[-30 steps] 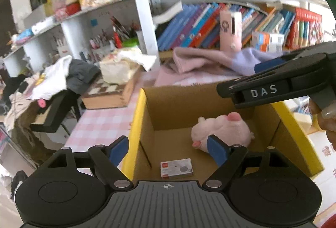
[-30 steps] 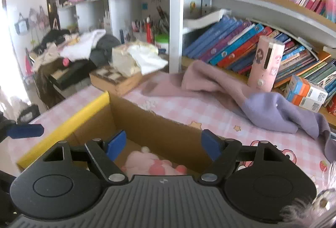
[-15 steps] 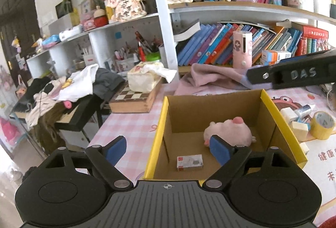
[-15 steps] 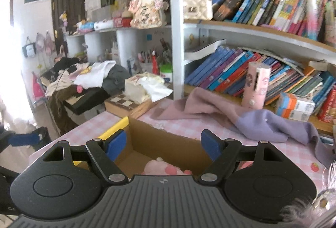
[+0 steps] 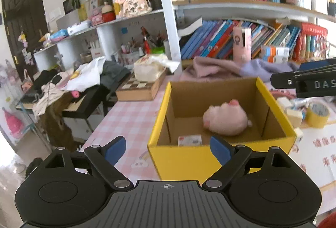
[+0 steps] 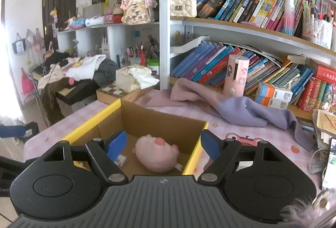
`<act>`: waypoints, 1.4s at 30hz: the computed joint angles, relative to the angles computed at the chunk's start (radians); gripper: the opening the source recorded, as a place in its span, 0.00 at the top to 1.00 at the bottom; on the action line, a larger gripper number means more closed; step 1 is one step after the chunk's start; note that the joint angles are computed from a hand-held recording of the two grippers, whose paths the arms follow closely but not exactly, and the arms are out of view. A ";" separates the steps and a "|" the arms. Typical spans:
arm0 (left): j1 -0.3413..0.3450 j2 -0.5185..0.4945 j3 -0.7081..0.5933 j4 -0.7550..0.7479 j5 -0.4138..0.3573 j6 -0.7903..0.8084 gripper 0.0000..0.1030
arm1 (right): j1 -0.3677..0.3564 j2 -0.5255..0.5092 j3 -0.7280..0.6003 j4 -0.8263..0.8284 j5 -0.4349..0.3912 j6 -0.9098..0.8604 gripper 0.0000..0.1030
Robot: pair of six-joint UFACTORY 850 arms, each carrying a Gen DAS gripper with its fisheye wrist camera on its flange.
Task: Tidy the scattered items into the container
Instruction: 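Lift both tools up and away from the yellow box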
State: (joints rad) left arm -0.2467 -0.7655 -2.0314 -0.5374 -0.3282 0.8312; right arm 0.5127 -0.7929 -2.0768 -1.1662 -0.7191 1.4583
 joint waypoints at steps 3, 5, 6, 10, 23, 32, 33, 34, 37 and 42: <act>0.004 0.031 0.049 -0.026 0.006 0.014 0.13 | 0.023 0.026 0.049 -0.038 -0.023 0.023 0.25; 0.008 0.057 0.091 -0.086 0.014 0.057 0.13 | 0.037 0.046 0.085 -0.057 -0.031 0.041 0.25; 0.009 0.069 0.113 -0.113 0.020 0.078 0.13 | 0.045 0.055 0.102 -0.066 -0.034 0.052 0.25; 0.011 0.110 0.189 -0.059 0.047 0.042 0.13 | 0.076 0.082 0.158 -0.098 -0.062 0.095 0.26; 0.046 0.287 0.436 -0.343 0.133 0.336 0.13 | 0.171 0.162 0.309 -0.130 -0.167 0.255 0.27; 0.082 0.384 0.561 -0.683 0.162 0.649 0.13 | 0.230 0.184 0.370 -0.109 -0.222 0.304 0.27; 0.084 0.392 0.574 -0.675 0.154 0.647 0.13 | 0.234 0.185 0.371 -0.108 -0.221 0.310 0.27; 0.087 0.398 0.584 -0.655 0.146 0.633 0.13 | 0.239 0.185 0.370 -0.106 -0.217 0.315 0.27; 0.095 0.405 0.600 -0.624 0.133 0.608 0.13 | 0.253 0.185 0.370 -0.099 -0.211 0.309 0.27; 0.106 0.407 0.604 -0.644 0.112 0.604 0.13 | 0.271 0.185 0.364 -0.059 -0.242 0.298 0.27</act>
State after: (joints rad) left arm -0.1406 -0.3584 -1.4277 -1.1816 -0.2164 1.4350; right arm 0.7839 -0.6075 -1.7131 -1.2251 -0.9611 1.7563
